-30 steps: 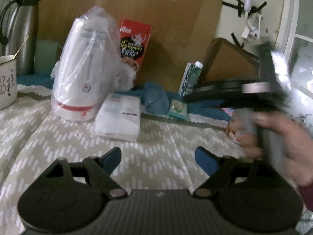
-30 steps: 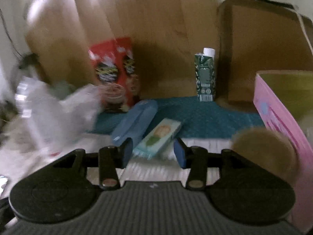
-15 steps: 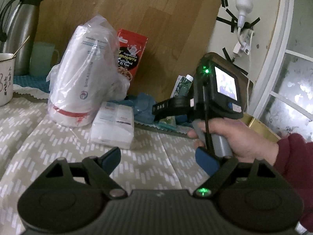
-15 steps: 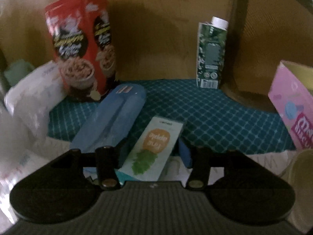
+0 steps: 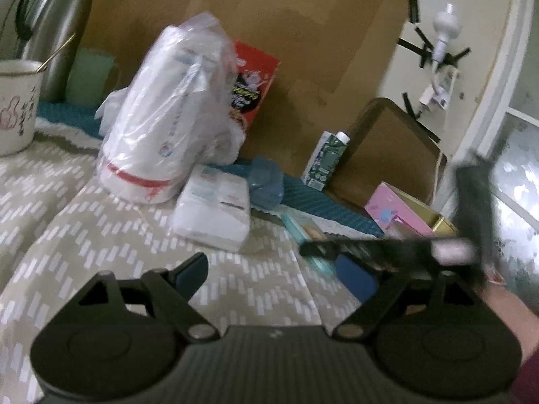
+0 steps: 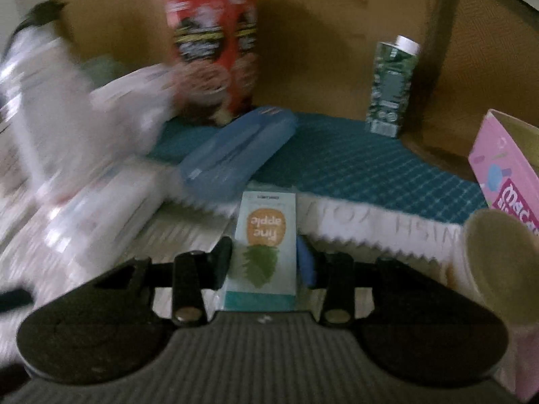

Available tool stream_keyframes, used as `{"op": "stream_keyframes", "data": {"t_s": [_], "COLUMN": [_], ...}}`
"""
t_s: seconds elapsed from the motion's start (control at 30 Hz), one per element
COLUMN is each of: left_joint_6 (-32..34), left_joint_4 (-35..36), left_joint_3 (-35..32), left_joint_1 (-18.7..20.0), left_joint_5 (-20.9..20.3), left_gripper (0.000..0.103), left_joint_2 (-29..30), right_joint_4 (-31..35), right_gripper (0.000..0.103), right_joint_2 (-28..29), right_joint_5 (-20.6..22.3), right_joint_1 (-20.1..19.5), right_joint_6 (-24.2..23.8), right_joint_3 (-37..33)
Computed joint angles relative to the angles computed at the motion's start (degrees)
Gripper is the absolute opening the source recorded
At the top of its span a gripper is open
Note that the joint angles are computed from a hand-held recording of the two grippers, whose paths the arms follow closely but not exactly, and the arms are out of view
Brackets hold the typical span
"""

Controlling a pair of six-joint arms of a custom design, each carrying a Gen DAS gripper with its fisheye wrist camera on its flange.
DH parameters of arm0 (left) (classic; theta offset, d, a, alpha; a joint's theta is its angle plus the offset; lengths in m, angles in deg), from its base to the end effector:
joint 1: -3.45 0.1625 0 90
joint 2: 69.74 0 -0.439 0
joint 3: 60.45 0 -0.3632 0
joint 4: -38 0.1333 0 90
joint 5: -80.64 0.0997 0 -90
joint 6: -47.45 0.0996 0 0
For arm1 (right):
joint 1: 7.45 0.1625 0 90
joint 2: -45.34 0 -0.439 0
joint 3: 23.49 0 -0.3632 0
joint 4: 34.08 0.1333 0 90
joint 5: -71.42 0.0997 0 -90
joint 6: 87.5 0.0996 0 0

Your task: Organize soft objects

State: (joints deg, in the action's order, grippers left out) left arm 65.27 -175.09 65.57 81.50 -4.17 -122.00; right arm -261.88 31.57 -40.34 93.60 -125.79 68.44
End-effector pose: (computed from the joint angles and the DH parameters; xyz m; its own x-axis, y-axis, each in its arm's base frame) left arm 0.0335 -0.5289 0.1719 -0.8998 0.3275 -0.2882 0.4310 0.5644 -0.7040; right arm 0.2156 -0.6009 -0.0492 -0.7035 -0.2007 0.6817 -0.6788 0.4736 -0.5611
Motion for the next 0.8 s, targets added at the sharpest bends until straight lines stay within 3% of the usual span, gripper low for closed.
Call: {"op": "stream_keyframes", "data": {"t_s": [0.27,0.43,0.63,0.8], "left_joint_6": [-0.3,1.3,2.0,2.7], "left_joint_4": [4.9,6.1,6.2,6.3], "left_joint_3": [-1.1,-1.1,-1.1,-1.3], "left_joint_1": [-1.4,-2.4,-2.9,-3.5], "left_joint_5": [4.6,6.9,7.9,9.0], "left_gripper": [0.088,0.093,0.096,0.099], "left_joint_2": [-0.2,0.2,0.4,0.8], "right_joint_4": [-12.8,-23.4,-24.2,-25.0], "right_gripper": [0.044,0.045,0.049,0.053], "right_joint_2": [-0.3,3.7,3.3,3.8], "right_joint_5": [9.7,14.1,18.6,19.3], "right_joint_1": [-2.3,-4.1,-6.3,-6.5], "right_joint_6": [-5.5,-10.1,-8.4,-8.9], "right_joint_3": [15.5,18.4,19.5,20.1]}}
